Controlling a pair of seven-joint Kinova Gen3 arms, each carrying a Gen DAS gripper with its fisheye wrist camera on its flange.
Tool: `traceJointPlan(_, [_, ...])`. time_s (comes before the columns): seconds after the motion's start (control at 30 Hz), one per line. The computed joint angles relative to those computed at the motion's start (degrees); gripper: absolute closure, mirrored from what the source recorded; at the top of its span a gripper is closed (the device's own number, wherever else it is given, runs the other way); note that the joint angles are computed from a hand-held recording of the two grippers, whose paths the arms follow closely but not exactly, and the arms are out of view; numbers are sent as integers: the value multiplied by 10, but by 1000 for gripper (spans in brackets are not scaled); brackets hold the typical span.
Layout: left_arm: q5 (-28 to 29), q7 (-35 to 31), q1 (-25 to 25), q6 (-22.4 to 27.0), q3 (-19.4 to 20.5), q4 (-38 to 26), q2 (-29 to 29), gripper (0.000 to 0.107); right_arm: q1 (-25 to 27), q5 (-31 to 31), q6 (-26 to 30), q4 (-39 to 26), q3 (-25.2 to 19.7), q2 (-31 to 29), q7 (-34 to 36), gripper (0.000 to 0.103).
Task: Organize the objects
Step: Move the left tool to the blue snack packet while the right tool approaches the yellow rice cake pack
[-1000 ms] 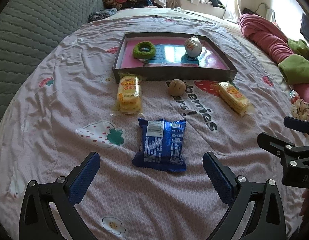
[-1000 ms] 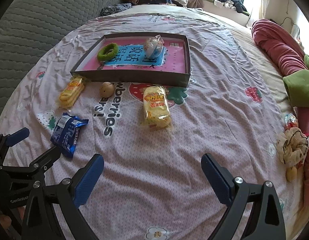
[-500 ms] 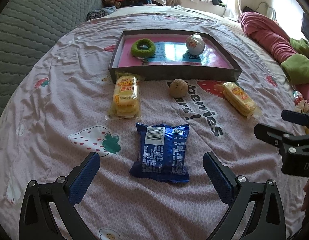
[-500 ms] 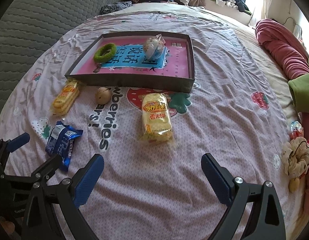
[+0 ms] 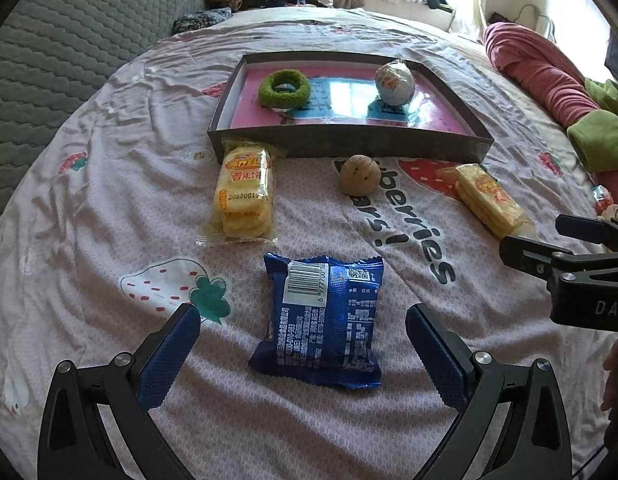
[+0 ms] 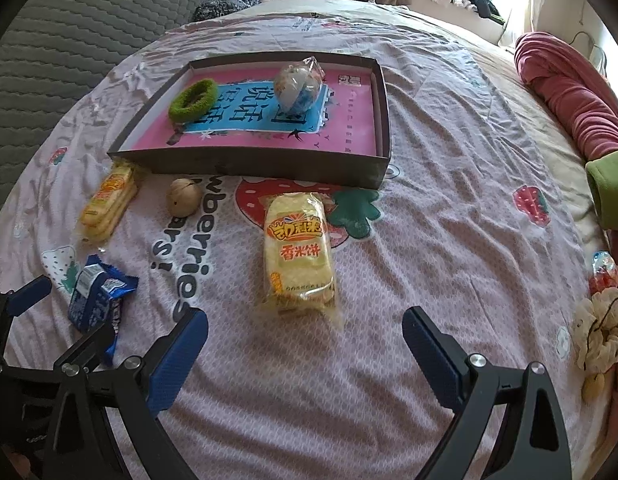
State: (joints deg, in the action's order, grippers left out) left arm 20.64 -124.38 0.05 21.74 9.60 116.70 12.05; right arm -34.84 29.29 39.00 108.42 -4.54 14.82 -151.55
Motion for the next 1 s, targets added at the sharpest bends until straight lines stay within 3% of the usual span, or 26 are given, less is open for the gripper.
traceJointPlan(0.77, [-10,13,-5,-16,19,-13,43,5,16,-23,-35,-20,28,44,48,5])
traceJointPlan(1.0, [-9,8,-12,-17,29,-13,46,10,18,-27,-47,-19,35,52,56,14])
